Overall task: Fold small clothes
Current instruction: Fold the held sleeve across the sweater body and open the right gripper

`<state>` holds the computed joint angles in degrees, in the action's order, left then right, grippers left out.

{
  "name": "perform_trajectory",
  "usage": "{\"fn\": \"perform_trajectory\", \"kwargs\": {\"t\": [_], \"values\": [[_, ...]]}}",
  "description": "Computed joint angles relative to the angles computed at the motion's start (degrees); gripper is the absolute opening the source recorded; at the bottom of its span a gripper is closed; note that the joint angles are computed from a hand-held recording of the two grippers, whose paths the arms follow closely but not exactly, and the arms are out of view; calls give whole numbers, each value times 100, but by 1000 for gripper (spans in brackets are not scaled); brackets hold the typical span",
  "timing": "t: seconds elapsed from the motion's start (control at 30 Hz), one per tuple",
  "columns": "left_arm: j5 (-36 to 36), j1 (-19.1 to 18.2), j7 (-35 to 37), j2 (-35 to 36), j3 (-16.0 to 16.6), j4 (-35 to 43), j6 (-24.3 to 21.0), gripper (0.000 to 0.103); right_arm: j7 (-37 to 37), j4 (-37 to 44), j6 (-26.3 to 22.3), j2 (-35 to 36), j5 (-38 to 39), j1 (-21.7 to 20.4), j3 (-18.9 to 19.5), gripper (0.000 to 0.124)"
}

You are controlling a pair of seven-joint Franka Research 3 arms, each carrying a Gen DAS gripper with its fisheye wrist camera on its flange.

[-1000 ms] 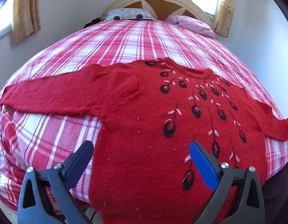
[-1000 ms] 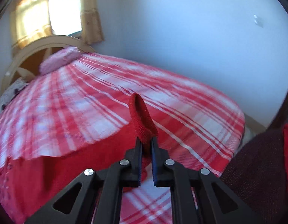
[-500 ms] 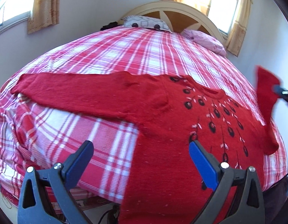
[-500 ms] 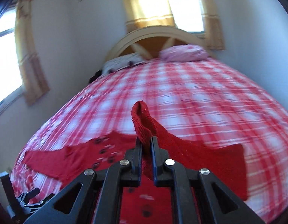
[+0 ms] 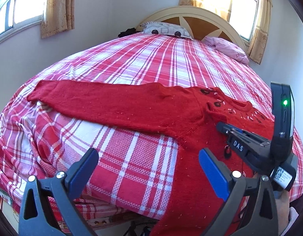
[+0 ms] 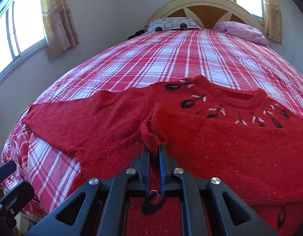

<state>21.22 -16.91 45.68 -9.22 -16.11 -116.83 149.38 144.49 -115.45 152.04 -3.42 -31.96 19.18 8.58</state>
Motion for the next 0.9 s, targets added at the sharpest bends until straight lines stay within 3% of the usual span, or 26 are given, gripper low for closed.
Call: {"fn": "perform_trajectory", "kwargs": {"t": [0.3,0.4,0.43,0.57,0.6,0.67,0.77,0.9], "values": [[49,1,29,-1,-3,-10,-57,103,-250,452,270,420,302,147,-71,11],[62,19,15,-28,11,-33,-56,103,-1078,356,705,498,1418,196,-134,24],[69,27,5,-42,14,-46,-46,103,-1368,292,842,463,1770,205,-146,33],[28,12,40,29,7,36,-83,103,-3624,-49,1380,71,4692,299,-154,42],[21,0,64,62,0,73,-87,103,-3930,-147,1488,-58,5061,329,-184,42],[107,-26,95,137,-42,175,-116,103,-3554,-506,1755,-467,4698,121,-119,42],[333,-64,83,269,-104,344,-160,103,-2048,-1085,1797,-1160,3305,-928,414,42],[694,-146,-22,582,-157,730,-308,103,-626,-1860,932,-2324,2185,-2266,937,42]]}}
